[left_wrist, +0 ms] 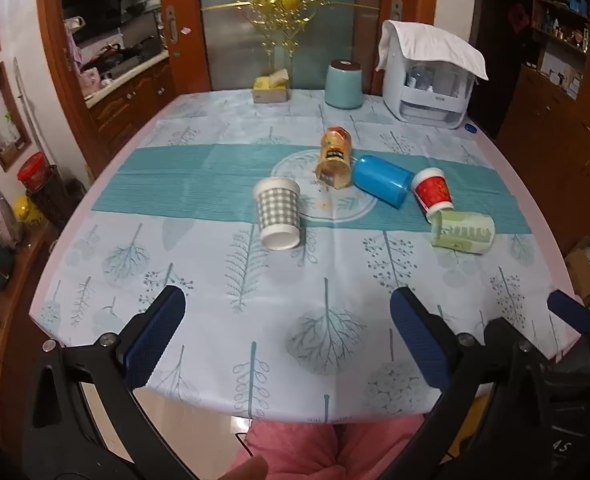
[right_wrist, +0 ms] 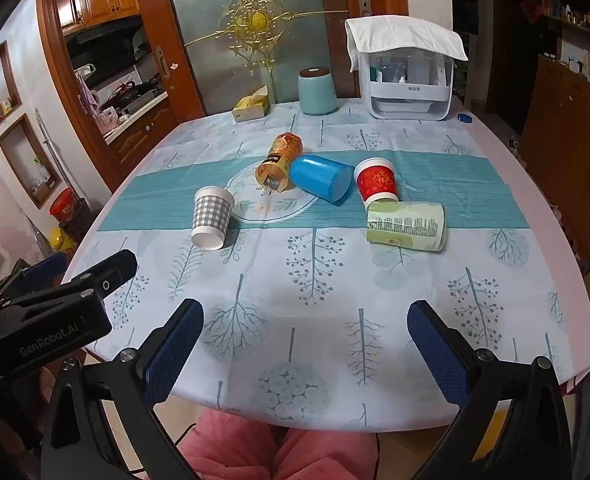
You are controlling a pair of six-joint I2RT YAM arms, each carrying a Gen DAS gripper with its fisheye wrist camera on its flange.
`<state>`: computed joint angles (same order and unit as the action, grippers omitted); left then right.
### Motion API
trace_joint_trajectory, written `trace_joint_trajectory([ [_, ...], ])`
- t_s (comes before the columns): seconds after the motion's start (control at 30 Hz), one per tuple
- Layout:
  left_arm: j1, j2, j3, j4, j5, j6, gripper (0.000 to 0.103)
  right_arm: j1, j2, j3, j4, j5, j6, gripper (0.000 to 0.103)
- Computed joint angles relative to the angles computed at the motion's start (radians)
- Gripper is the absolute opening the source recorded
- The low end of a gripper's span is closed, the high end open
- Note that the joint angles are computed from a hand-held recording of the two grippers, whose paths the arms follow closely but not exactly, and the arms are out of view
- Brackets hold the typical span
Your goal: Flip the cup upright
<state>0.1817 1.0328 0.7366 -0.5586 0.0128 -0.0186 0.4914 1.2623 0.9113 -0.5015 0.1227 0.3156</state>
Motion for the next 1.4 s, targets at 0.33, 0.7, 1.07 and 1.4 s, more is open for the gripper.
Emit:
trace_joint_trajectory([
  [0.33, -0.023, -0.007, -0.012, 0.002, -0.026, -0.01, 0.102, 0.005, 0.001, 0.008, -0.016, 0.003, 0.003, 0.103],
  [0.7, 0.05, 0.001, -0.007, 0.004, 0.033, 0.014, 0.102, 0.016, 0.014, 0.019, -0.017, 0.01, 0.005, 0.103],
  [1.07, 0.06, 0.016, -0.012, 0.006, 0.024, 0.019, 0.102, 0.033, 0.038, 0.032, -0.014, 0.015, 0.008, 0.103],
  [1.4, 0.065, 0.012, -0.023, 0.016, 0.019, 0.037, 0.102, 0.033, 0.033, 0.028, -0.014, 0.017, 0.005, 0.103],
])
